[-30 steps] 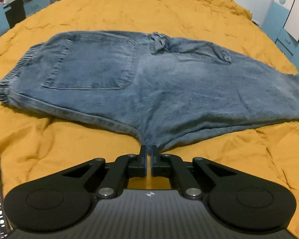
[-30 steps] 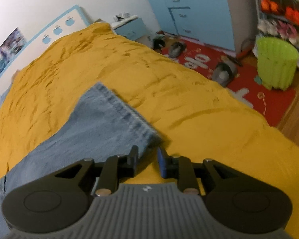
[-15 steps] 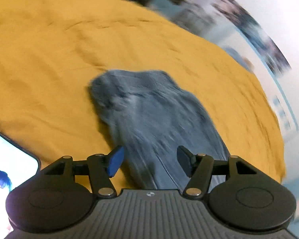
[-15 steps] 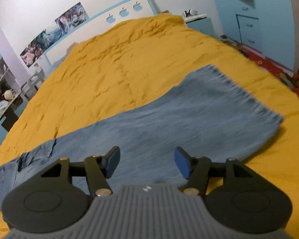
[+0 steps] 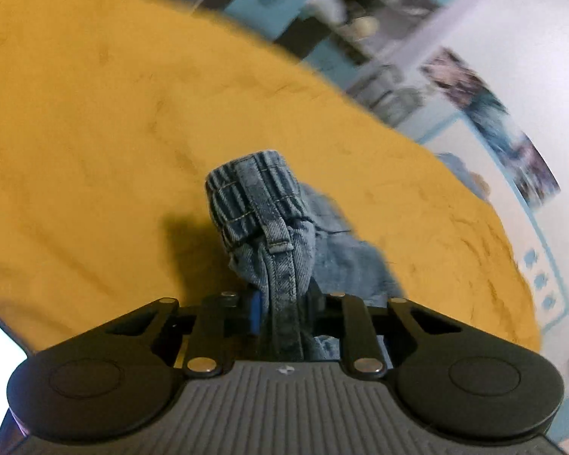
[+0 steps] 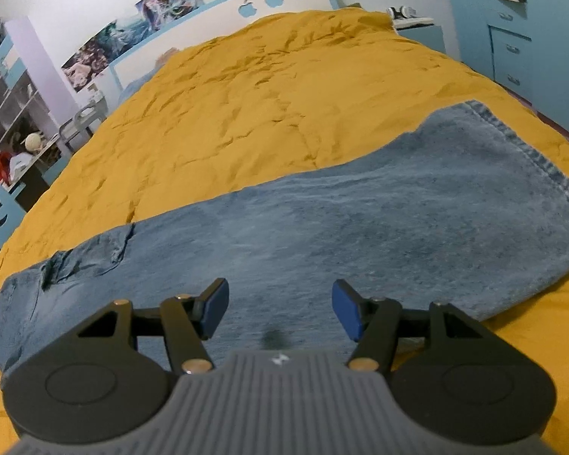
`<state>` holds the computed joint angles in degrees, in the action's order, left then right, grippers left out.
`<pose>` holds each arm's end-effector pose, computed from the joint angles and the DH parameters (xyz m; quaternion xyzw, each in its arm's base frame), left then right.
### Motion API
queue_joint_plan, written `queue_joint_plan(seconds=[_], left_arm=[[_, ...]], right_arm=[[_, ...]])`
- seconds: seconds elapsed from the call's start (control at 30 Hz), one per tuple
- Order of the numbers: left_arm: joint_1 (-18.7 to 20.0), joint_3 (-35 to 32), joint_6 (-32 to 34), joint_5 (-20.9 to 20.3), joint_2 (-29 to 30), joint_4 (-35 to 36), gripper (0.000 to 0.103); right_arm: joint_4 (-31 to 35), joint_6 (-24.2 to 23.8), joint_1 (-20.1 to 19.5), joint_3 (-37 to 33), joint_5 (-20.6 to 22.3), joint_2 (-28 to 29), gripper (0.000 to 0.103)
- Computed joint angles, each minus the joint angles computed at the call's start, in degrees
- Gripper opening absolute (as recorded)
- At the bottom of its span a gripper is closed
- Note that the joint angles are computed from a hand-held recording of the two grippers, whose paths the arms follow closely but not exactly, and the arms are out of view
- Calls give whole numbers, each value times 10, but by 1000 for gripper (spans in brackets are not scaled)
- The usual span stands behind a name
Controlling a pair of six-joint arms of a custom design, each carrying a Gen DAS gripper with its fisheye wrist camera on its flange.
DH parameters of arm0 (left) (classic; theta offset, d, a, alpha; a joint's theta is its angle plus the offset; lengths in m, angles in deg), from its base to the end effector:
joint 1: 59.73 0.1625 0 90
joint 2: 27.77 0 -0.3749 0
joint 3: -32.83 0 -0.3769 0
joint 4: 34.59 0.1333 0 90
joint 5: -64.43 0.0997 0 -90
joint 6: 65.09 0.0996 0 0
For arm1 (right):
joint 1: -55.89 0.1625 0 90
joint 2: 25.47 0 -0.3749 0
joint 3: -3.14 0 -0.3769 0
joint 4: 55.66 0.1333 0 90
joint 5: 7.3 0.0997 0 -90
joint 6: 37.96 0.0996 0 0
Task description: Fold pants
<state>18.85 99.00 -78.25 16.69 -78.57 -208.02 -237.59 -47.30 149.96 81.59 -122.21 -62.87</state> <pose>0.0565 -0.7317 0.4181 -0.2135 0.7699 -0.5736 0.1808 0.1419 -0.7068 0.1630 0.0109 -0.8866 0.4101 0.2138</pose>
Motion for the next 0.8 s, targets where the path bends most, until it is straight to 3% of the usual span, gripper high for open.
queue_joint_plan(seconds=[0.27, 0.53, 0.7, 0.8], left_arm=[[-115, -13, 351, 57, 66, -176, 23], [-181, -12, 615, 71, 151, -235, 23], [-186, 50, 736, 65, 177, -189, 23], [-184, 102, 712, 69, 159, -83, 23]], right_arm=[[11, -4, 7, 16, 21, -12, 57], [-8, -2, 17, 56, 42, -38, 57], [-12, 5, 19, 75, 50, -50, 57], [-11, 18, 16, 86, 55, -56, 57]])
